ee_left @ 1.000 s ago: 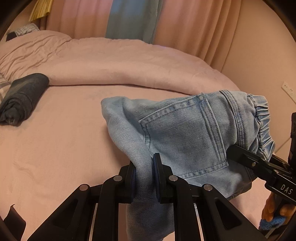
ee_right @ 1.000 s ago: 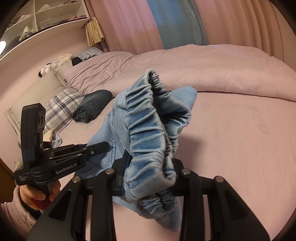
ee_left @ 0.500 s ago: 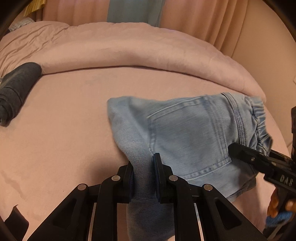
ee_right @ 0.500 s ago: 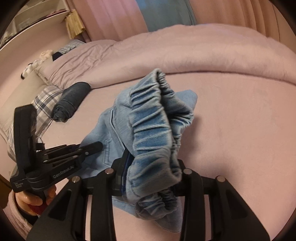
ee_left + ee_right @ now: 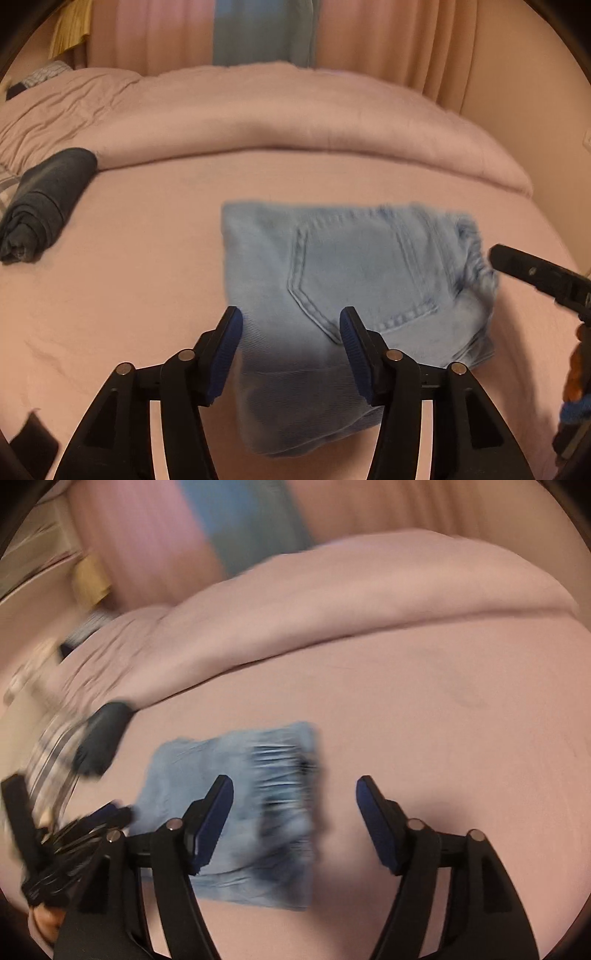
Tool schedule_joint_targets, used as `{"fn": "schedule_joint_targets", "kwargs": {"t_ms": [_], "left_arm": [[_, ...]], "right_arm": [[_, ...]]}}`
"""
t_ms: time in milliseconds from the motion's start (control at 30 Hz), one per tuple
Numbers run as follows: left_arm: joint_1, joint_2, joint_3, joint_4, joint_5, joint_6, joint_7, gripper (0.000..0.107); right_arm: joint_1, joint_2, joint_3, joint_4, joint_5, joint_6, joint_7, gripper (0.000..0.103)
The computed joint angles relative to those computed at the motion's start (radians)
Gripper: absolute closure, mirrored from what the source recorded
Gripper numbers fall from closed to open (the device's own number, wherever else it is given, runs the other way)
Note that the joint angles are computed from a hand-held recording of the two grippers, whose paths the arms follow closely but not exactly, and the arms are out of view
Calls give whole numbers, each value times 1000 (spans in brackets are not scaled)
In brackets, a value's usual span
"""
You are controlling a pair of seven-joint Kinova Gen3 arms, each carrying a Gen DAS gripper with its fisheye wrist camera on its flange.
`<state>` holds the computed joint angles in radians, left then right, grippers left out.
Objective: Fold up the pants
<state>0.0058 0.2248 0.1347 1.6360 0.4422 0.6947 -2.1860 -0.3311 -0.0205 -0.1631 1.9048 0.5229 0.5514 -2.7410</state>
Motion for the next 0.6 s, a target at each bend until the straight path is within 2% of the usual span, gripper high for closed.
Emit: {"fn": "schedule_joint_targets", "kwargs": {"t_ms": [33, 67, 100, 167, 300, 367, 433, 467, 533, 567, 600], "left_arm": [[16, 4, -1, 10, -40, -20, 27, 51], [47, 10, -20, 16, -76, -34, 48, 49], [60, 18, -21, 16, -96, -42, 58, 48], [34, 20, 4, 28, -88, -56, 37, 48], [45, 17, -18, -30, -129, 37, 83, 48], [23, -21, -12, -28, -98, 50, 70, 48], [16, -86, -15, -5, -78, 50, 65, 48], [17, -104, -22, -15, -82, 69, 67, 48], [17, -143, -36, -45, -88, 130, 67, 48], [20, -162, -44, -64, -99, 164, 77, 44], [22, -182, -53, -82, -109, 197, 92, 36]], "right_arm": [[-7, 23, -9, -20, -18, 14, 41, 60], [-2, 56, -33, -40, -22, 30, 81, 63], [-7, 80, -38, -63, -39, 61, 122, 64], [-66, 134, 6, -105, -59, 135, 179, 63], [-97, 152, 33, -143, -69, 204, 251, 63], [-105, 139, 35, -179, -102, 257, 286, 60], [-108, 109, 33, -189, -133, 258, 287, 62], [-99, 90, 13, -198, -142, 266, 275, 60], [-135, 48, 4, -226, -111, 332, 223, 48], [-152, 47, -15, -246, -87, 369, 194, 46], [-162, 31, -30, -261, -71, 404, 181, 43]]}}
